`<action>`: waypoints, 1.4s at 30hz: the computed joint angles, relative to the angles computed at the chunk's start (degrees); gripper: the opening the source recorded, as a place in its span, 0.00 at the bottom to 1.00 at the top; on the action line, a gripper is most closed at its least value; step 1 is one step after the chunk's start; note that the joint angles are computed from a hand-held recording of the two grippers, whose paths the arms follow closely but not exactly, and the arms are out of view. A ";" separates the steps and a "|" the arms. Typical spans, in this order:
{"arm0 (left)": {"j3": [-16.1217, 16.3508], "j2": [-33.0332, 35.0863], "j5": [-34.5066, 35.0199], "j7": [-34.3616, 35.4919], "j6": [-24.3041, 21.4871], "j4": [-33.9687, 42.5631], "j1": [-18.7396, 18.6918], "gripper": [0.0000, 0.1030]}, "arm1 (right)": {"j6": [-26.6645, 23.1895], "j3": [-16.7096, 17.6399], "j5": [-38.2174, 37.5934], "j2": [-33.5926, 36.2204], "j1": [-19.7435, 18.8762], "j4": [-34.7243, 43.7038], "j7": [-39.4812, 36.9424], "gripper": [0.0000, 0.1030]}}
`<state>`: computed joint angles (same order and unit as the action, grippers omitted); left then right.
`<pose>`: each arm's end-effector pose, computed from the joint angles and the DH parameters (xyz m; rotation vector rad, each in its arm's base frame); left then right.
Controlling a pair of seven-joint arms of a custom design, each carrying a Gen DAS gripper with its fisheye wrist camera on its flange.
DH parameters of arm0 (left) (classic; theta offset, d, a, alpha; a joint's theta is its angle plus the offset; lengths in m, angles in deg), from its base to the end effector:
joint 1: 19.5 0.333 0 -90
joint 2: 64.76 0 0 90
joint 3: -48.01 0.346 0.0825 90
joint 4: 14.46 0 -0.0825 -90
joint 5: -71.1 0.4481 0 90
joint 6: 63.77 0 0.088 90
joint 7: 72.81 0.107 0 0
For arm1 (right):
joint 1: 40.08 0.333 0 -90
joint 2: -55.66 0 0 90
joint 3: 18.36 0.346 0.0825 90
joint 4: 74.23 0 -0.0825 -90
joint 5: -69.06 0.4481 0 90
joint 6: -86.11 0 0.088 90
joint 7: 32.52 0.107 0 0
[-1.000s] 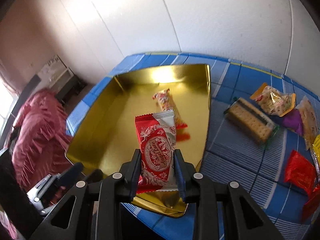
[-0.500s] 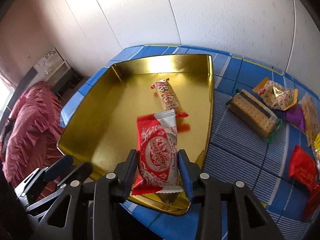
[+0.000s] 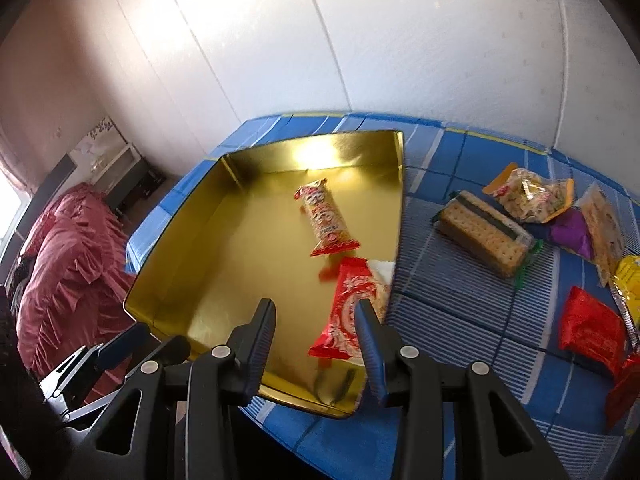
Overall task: Organize snacks
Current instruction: 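Lower the wafer packet into the gold tray and open the right gripper, then grasp the seaweed cracker pack with the left gripper while the right moves toward a red packet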
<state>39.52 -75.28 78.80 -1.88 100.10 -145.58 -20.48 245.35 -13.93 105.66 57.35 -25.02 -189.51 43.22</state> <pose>0.5735 -0.1065 0.5117 -1.8440 1.7629 -0.7885 0.6336 0.1957 0.5189 -1.7001 1.5820 -0.1902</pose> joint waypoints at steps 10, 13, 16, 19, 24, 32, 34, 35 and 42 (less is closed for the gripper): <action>-0.26 -0.67 0.14 2.13 0.61 -0.12 -0.92 0.61 | 6.37 -2.51 -1.59 -5.99 -0.89 -7.28 3.80 0.40; 0.13 -0.67 -1.27 4.42 0.63 0.22 -1.93 0.61 | 7.41 -3.39 -6.15 -7.38 -2.08 -9.97 8.58 0.40; 0.39 -0.57 -3.30 7.21 0.35 0.88 -3.13 0.61 | 7.71 -3.99 -12.69 -8.55 -4.15 -12.84 15.14 0.40; 0.99 0.31 -7.06 11.61 -0.87 2.61 -5.05 0.61 | 8.01 -4.22 -19.50 -9.80 -6.48 -15.83 21.41 0.40; 1.30 3.20 -15.74 22.79 -5.43 8.17 -8.72 0.59 | 9.51 -5.62 -23.01 -10.98 -7.65 -19.81 24.88 0.40; -2.22 14.05 -21.57 25.52 -19.46 24.31 -9.85 0.58 | 15.73 -10.32 -14.65 -11.20 -2.67 -23.42 15.21 0.40; -2.96 18.11 -21.01 22.87 -23.90 29.61 -9.93 0.58 | 16.95 -12.16 -10.49 -11.24 -0.17 -23.76 10.97 0.40; -3.09 20.79 -19.53 19.99 -26.32 33.04 -10.30 0.58 | 17.59 -13.34 -7.86 -11.42 1.35 -24.07 8.41 0.40; -2.80 35.62 -12.08 5.33 -39.46 52.70 -13.33 0.58 | 19.36 -18.65 10.46 -11.40 8.07 -23.13 -7.62 0.42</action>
<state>36.72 -39.66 66.72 3.45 60.64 -92.88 -33.81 264.71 -32.57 116.12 45.95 -16.95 -212.64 35.60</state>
